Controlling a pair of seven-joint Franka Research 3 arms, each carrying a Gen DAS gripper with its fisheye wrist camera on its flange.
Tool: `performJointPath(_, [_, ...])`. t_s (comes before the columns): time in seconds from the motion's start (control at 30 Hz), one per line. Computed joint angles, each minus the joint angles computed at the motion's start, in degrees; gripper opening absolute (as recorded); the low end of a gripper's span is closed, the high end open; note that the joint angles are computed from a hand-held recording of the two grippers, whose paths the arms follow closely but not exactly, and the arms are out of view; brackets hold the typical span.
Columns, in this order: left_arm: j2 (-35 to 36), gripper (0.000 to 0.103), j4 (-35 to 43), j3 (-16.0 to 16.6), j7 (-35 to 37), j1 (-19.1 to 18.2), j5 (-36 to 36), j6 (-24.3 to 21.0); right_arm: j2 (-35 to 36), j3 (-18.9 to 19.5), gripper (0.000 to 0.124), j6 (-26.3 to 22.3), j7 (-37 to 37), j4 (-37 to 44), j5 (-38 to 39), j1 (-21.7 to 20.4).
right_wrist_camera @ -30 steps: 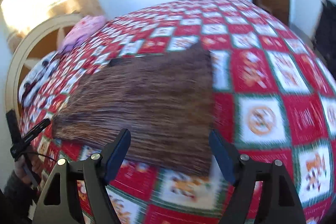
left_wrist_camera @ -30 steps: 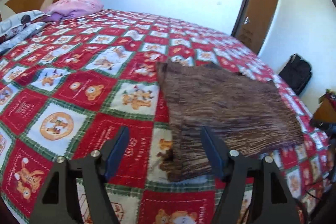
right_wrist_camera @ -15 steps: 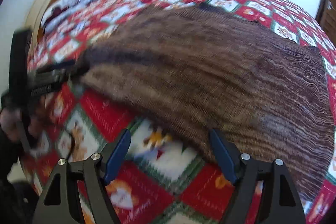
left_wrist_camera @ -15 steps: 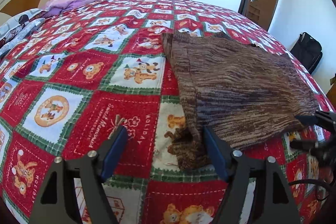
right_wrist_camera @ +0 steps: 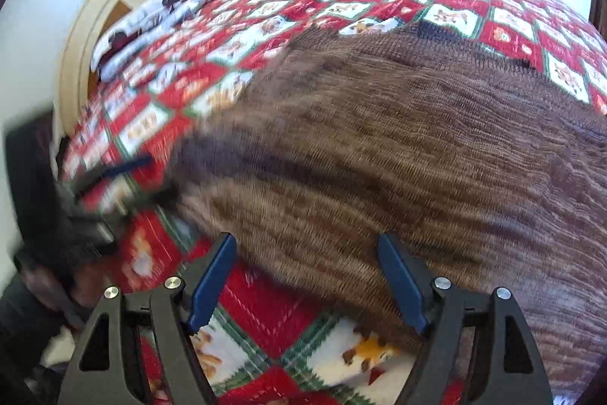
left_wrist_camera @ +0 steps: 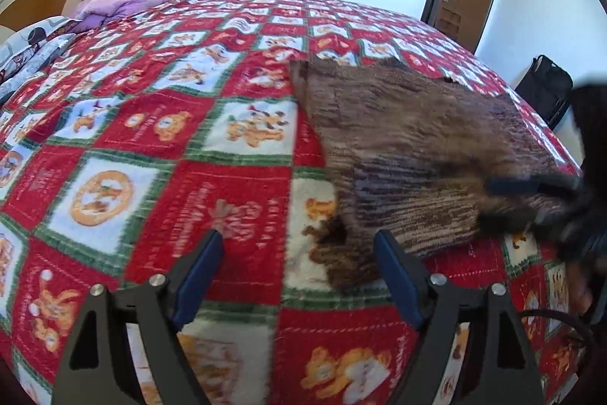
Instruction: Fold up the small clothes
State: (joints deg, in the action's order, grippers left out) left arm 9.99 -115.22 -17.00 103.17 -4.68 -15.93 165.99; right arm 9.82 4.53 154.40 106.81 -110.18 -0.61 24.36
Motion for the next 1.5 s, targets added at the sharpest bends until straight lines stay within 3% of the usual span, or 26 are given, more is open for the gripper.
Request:
performJointPath(0.07, [-0.77,0.084,-0.27,-0.43,2.36,1.42,-2.54,0.56,-1.47,-0.1,0.078,-2.12,0.17,-1.37,-4.06,1.21])
performJointPath(0.2, [0.0,0.084,2.58,0.14,4.73,2.89,-5.01,-1.01,-3.96,1.35,0.078,-4.62,-3.94,-2.81,-0.86,0.33])
performJointPath(0.27, [1.27,0.084,5.39,0.47,5.19,3.43,-5.61,-2.71,-4.28,1.6,0.078,-2.54,-5.05,-2.9,2.28,-0.36])
performJointPath(0.33, [2.34,0.084,7.66,-1.03,8.73,5.16,-9.82,-3.09,-3.59,0.26,0.078,1.01,2.07,-2.25,-6.88,0.99])
performJointPath(0.4, [3.67,0.088,10.32,-2.63,13.4,6.96,-14.44,-4.51,-1.58,-0.88,0.078,0.44,7.77,0.54,-16.79,2.77])
performJointPath(0.47, [5.15,0.089,13.0,-3.04,15.31,7.86,-17.51,-6.3,1.17,-0.9,0.078,-1.23,7.82,4.0,-21.06,4.2])
performJointPath(0.63, [8.58,0.089,20.01,-3.82,20.6,10.82,-25.4,-17.24,5.73,-3.58,0.078,-5.52,10.66,9.04,-38.57,10.38])
performJointPath(0.73, [8.77,0.089,20.31,-2.58,21.46,10.16,-27.24,-18.06,7.47,-3.22,0.072,-5.98,9.28,10.81,-39.27,10.84])
performJointPath(0.8, [9.43,0.089,20.96,-1.36,19.97,9.08,-25.98,-18.47,9.14,-3.72,0.066,-6.44,9.34,12.75,-40.78,12.0])
performJointPath(0.97, [13.15,0.089,25.41,-1.41,18.22,8.89,-25.26,-22.61,14.09,-7.56,0.066,-10.71,17.06,19.66,-49.88,16.51])
performJointPath(1.1, [17.79,0.089,32.06,-2.78,16.68,8.68,-24.81,-26.82,13.82,-6.31,0.034,-9.06,16.47,18.95,-47.04,15.36])
performJointPath(1.27, [23.98,0.089,40.79,-3.76,15.46,6.25,-20.97,-30.62,12.98,-6.58,0.019,-7.51,18.13,17.32,-47.2,15.47])
performJointPath(1.5, [36.14,0.089,58.49,-3.21,6.8,1.15,-11.31,-34.89,13.06,-6.87,0.016,-6.75,18.69,16.94,-47.69,15.44])
